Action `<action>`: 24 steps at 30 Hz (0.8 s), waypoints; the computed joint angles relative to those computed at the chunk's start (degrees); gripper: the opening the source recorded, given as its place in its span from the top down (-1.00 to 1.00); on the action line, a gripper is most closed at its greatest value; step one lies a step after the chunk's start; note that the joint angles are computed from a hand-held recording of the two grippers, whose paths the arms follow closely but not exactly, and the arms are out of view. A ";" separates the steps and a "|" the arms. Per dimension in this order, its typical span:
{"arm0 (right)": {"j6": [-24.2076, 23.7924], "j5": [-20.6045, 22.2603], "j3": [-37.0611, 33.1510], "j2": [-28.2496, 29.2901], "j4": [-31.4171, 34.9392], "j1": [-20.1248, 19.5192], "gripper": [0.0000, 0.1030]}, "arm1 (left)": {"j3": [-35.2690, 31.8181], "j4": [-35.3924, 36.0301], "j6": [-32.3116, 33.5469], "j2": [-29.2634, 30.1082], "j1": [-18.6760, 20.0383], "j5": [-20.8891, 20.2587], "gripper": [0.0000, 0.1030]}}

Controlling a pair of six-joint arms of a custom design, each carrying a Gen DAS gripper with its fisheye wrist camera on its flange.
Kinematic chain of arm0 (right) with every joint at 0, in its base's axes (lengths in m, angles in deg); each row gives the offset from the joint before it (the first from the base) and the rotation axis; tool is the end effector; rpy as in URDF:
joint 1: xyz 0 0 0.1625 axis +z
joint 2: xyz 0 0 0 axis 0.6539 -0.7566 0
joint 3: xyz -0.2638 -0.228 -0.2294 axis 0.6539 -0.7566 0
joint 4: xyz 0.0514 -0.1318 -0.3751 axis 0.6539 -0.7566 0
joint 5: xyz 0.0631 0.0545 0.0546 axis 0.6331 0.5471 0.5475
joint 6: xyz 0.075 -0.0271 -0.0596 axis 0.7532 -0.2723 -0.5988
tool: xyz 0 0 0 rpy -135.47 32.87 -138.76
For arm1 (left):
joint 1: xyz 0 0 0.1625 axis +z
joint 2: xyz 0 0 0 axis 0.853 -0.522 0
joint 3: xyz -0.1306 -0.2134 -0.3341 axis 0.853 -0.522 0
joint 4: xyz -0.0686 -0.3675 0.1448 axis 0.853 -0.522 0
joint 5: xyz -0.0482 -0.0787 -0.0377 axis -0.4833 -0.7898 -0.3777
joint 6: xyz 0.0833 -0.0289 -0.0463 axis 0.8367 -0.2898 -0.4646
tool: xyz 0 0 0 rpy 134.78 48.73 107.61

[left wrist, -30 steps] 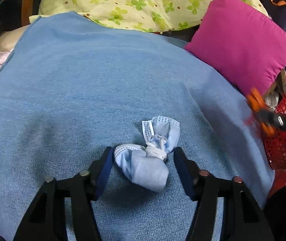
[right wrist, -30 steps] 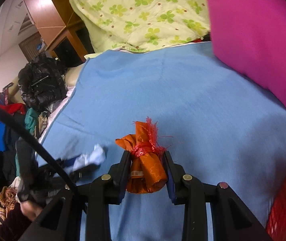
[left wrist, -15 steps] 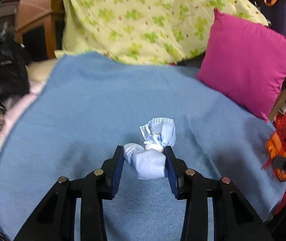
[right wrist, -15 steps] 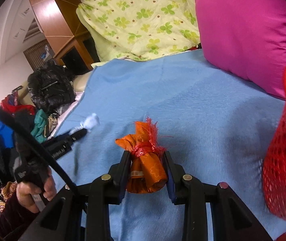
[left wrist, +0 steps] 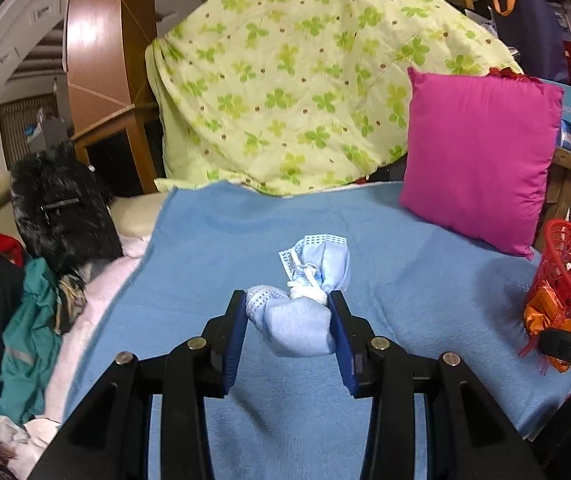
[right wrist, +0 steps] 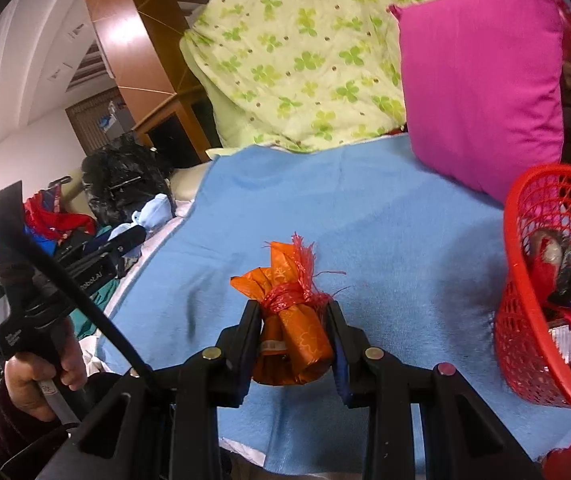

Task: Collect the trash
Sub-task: 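Lift the orange scrap with the right tool while the left tool lifts the white mask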

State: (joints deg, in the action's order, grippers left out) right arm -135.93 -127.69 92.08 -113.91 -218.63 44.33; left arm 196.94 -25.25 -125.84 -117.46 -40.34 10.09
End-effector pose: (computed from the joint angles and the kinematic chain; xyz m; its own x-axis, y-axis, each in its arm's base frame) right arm 0.1142 -0.3966 0.2016 -0.7384 -0.6278 0.2464 -0.6669 0.6252 -0.4055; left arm -0.2877 -0.3333 0.1166 -0.5654 -0.3616 -0.7413 0.5555 0.4974 -0.6663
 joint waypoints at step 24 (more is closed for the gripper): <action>-0.82 3.79 3.74 -12.89 5.33 -2.13 0.34 | -5.61 7.19 -0.80 4.11 -6.22 -2.93 0.17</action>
State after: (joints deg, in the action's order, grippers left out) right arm -136.75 -123.90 95.82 -126.79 -213.31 42.20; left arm 191.32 -18.06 -126.63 -113.36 -46.56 7.15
